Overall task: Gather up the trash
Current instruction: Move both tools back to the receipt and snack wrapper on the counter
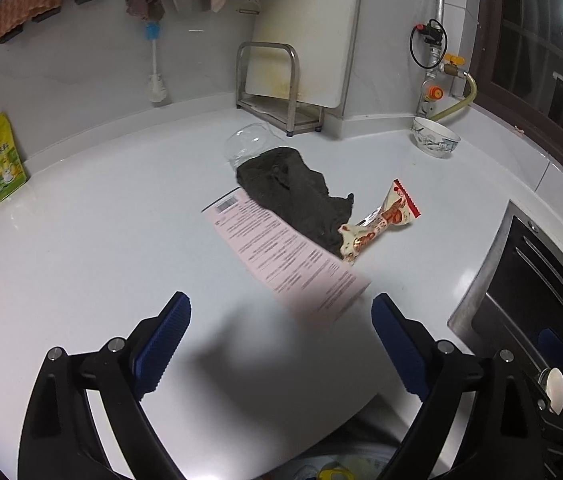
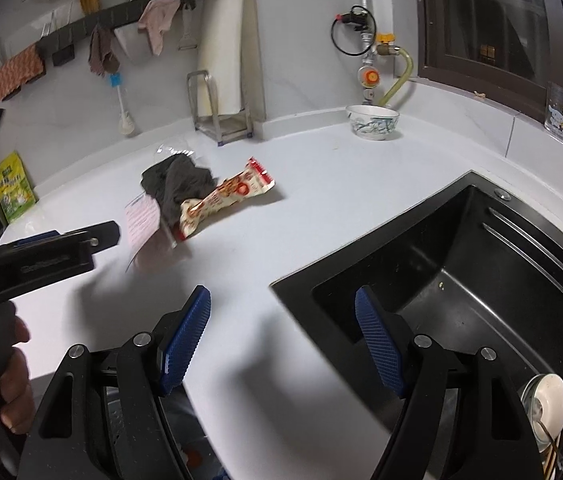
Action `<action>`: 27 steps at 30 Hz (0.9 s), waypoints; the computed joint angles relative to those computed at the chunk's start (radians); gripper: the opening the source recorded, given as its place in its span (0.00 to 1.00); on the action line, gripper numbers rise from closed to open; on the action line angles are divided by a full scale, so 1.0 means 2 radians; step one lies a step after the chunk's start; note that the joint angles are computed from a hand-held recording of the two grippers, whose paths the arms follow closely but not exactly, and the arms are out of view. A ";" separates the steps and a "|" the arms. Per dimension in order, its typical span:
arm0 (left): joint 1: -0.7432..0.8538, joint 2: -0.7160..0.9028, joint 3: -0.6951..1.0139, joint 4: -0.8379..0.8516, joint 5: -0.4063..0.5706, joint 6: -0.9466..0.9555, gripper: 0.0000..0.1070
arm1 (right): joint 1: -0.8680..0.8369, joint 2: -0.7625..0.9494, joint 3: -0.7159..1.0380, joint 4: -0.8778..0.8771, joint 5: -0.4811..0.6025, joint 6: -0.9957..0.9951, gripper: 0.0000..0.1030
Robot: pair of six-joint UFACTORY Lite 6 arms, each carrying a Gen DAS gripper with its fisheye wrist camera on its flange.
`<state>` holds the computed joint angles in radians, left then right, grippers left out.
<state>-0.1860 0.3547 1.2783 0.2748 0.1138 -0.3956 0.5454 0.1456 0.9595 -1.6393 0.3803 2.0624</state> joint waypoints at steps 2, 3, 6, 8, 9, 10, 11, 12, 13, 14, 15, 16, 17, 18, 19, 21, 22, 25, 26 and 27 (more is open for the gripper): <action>-0.007 0.027 0.034 -0.012 0.012 0.005 0.84 | -0.014 -0.009 -0.013 -0.029 -0.009 0.032 0.70; -0.013 0.042 0.053 0.014 0.018 -0.022 0.84 | -0.023 -0.015 -0.023 -0.052 -0.016 0.059 0.70; -0.027 0.085 0.100 0.119 0.039 -0.127 0.84 | -0.045 -0.025 -0.043 -0.108 -0.036 0.126 0.70; -0.031 0.110 0.130 0.113 0.050 -0.124 0.84 | -0.055 -0.028 -0.050 -0.135 -0.045 0.159 0.70; -0.032 0.124 0.145 0.108 0.055 -0.121 0.84 | -0.060 -0.028 -0.052 -0.151 -0.050 0.176 0.70; -0.033 0.134 0.156 0.120 0.060 -0.133 0.84 | -0.062 -0.027 -0.053 -0.159 -0.051 0.184 0.70; -0.034 0.145 0.168 0.138 0.066 -0.149 0.84 | -0.062 -0.027 -0.053 -0.163 -0.052 0.187 0.70; -0.035 0.155 0.179 0.148 0.074 -0.159 0.84 | -0.061 -0.026 -0.053 -0.163 -0.052 0.186 0.70; -0.033 0.166 0.190 0.143 0.082 -0.155 0.84 | -0.060 -0.024 -0.051 -0.162 -0.053 0.184 0.70; -0.031 0.172 0.195 0.134 0.086 -0.146 0.84 | -0.059 -0.024 -0.050 -0.161 -0.053 0.181 0.70; -0.027 0.174 0.195 0.123 0.087 -0.135 0.84 | -0.058 -0.023 -0.049 -0.159 -0.054 0.177 0.70; -0.024 0.172 0.191 0.121 0.086 -0.131 0.84 | -0.057 -0.022 -0.047 -0.156 -0.054 0.173 0.70; -0.020 0.170 0.188 0.122 0.087 -0.130 0.84 | -0.055 -0.019 -0.044 -0.152 -0.055 0.169 0.70; -0.016 0.165 0.182 0.117 0.085 -0.123 0.84 | -0.055 -0.018 -0.041 -0.150 -0.057 0.166 0.70; -0.010 0.159 0.173 0.120 0.083 -0.123 0.84 | -0.054 -0.015 -0.037 -0.145 -0.058 0.160 0.70; 0.004 0.144 0.154 0.102 0.074 -0.103 0.84 | -0.050 -0.008 -0.026 -0.133 -0.060 0.147 0.70; 0.012 0.137 0.145 0.093 0.070 -0.090 0.84 | -0.049 -0.004 -0.019 -0.124 -0.062 0.137 0.70; 0.035 0.121 0.121 0.084 0.060 -0.066 0.84 | -0.041 0.013 0.006 -0.090 -0.065 0.102 0.70; 0.041 0.118 0.116 0.084 0.058 -0.063 0.84 | -0.038 0.021 0.017 -0.072 -0.067 0.086 0.70; 0.048 0.114 0.110 0.075 0.055 -0.050 0.84 | -0.037 0.028 0.025 -0.059 -0.069 0.075 0.70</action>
<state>-0.0905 0.5831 1.4988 0.4251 0.2243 -0.4956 0.4714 0.2006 1.0101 -1.7576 0.2424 2.2125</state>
